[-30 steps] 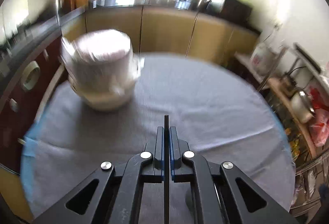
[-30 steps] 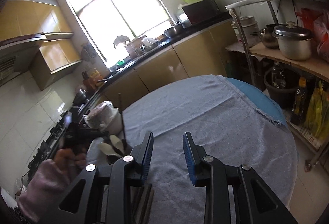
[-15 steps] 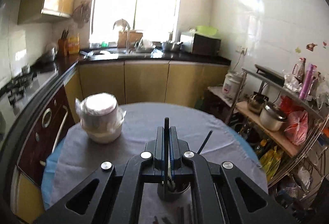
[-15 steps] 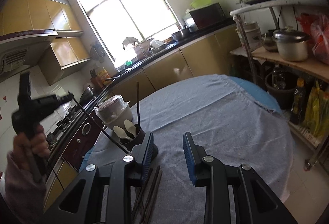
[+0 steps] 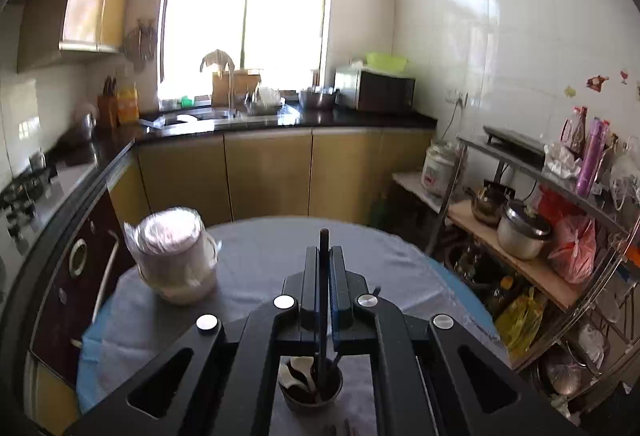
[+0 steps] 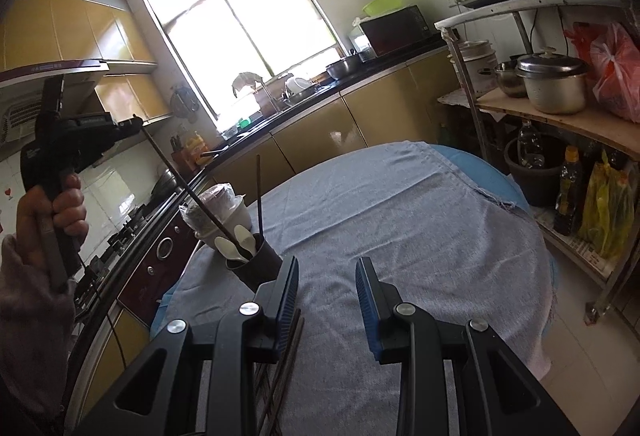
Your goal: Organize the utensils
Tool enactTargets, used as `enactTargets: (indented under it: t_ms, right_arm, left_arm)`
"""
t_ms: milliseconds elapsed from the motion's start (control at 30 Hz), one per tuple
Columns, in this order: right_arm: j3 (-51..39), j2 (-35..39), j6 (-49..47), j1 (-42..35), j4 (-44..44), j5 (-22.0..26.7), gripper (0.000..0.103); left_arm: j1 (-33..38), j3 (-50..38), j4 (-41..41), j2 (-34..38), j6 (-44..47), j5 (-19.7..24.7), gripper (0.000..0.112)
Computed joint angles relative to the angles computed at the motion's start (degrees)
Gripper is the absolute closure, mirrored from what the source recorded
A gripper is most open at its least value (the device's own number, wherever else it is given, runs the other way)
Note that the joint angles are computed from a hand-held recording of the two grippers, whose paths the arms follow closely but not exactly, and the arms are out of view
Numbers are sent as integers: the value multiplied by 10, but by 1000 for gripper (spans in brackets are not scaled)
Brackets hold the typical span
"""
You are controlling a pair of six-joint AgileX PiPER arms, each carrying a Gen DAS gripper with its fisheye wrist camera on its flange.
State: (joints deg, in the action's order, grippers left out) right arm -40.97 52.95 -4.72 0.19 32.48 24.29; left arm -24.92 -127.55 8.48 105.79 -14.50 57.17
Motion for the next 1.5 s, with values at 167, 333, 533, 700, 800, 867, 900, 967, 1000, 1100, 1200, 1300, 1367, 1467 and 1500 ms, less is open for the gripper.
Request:
enactTargets:
  t_ms: [167, 333, 533, 700, 800, 867, 900, 967, 1000, 1100, 1200, 1300, 1367, 1467, 1500]
  right_arm:
    - [2, 8, -27, -15, 30, 9, 71]
    - [-6, 28, -54, -15, 61, 33, 71]
    - [-4, 55, -44, 23, 53, 31, 71]
    - [-11, 106, -72, 60, 91, 37, 71]
    - [-38, 170, -86, 77, 109, 70, 71]
    - [-77, 232, -61, 105, 80, 88, 71]
    - [-87, 250, -53, 116, 73, 87, 72]
    - [-122, 301, -35, 139, 54, 95, 72]
    - [-133, 316, -23, 146, 42, 96, 72]
    - [-190, 380, 68, 186, -57, 102, 76]
    - [-222, 416, 134, 211, -126, 115, 77]
    - [-238, 440, 183, 233, -178, 122, 78]
    - [-247, 450, 194, 241, -195, 129, 78]
    - [-246, 453, 209, 256, -229, 117, 78]
    - [-245, 453, 209, 256, -231, 116, 78]
  left_arm:
    - [15, 37, -36, 8, 14, -5, 108]
    - [30, 134, -81, -42, 31, -32, 108]
    - [45, 379, -55, -205, 23, -138, 78]
    - [89, 559, -92, -292, 51, -155, 76]
    - [119, 633, -134, -293, 74, -152, 76]
    - [146, 657, -190, -279, 103, -145, 76]
    - [158, 667, -219, -267, 121, -142, 76]
    - [157, 681, -229, -254, 122, -150, 76]
    - [156, 682, -232, -242, 122, -153, 76]
    - [148, 679, -246, -217, 132, -152, 76]
    - [132, 672, -253, -195, 139, -156, 76]
    - [119, 668, -250, -172, 134, -161, 76]
    - [112, 659, -233, -155, 116, -162, 76]
    - [113, 651, -219, -131, 101, -164, 76]
    - [116, 652, -218, -127, 101, -170, 77]
